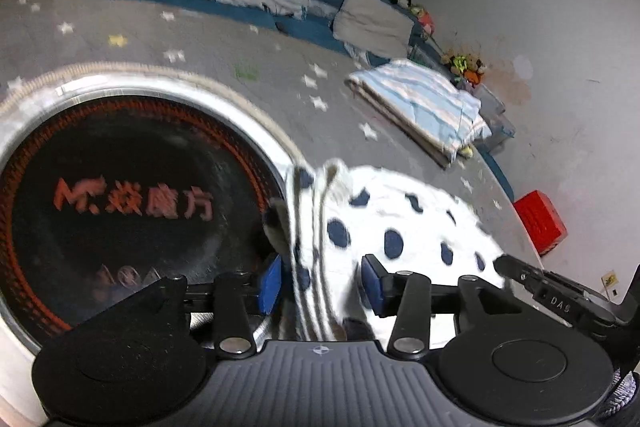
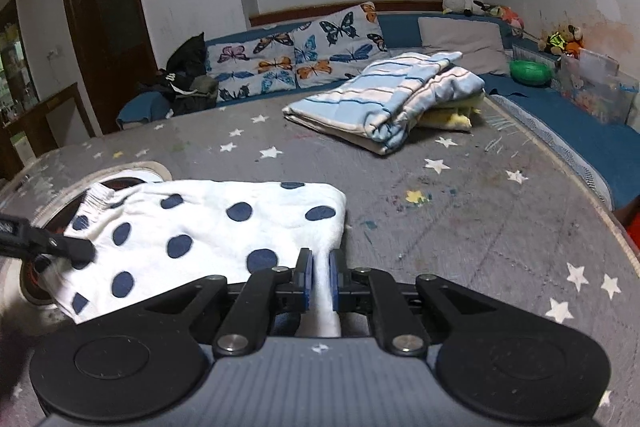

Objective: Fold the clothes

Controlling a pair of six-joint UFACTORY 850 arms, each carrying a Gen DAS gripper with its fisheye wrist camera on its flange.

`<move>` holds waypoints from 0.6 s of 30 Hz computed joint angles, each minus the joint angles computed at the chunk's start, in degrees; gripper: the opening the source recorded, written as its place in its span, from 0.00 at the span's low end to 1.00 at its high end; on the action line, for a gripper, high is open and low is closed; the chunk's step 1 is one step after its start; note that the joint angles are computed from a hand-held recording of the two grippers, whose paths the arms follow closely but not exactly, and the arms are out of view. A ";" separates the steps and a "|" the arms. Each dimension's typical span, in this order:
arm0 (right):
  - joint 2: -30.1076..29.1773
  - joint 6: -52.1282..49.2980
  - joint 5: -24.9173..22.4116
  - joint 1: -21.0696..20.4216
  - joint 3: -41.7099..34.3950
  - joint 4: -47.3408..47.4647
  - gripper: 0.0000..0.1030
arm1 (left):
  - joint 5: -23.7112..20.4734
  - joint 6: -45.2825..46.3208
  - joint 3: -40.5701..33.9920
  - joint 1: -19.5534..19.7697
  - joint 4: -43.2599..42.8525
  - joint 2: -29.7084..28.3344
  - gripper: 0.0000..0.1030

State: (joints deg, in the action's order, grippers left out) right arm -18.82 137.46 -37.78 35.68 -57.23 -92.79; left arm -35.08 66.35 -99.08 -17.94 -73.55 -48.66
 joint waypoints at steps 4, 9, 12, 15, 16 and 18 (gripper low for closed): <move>0.23 -2.27 -1.54 0.16 -0.40 2.12 0.11 | 1.22 6.09 0.92 0.27 -5.28 1.41 0.44; 0.33 0.03 0.66 -0.96 -1.28 -1.61 0.11 | -2.13 11.97 -0.54 -0.15 -8.58 0.92 0.29; -0.96 -0.30 2.60 -1.90 -3.04 -2.90 0.11 | -4.11 11.65 -2.97 -0.79 -6.82 -0.71 0.22; -2.33 0.52 5.19 -3.04 -4.60 -4.64 0.13 | -4.61 9.74 -5.91 -1.51 -3.61 -2.71 0.22; -2.84 0.44 5.92 -3.38 -5.13 -4.84 0.14 | -4.30 8.97 -6.70 -1.77 -2.53 -3.27 0.22; -3.88 -0.16 7.25 -4.05 -6.20 -4.81 0.16 | -3.86 7.28 -8.60 -2.08 -0.61 -4.62 0.22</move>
State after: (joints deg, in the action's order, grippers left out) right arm -22.70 137.30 -30.52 31.63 -63.43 -97.60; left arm -38.94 73.63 -107.69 -20.02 -74.16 -53.28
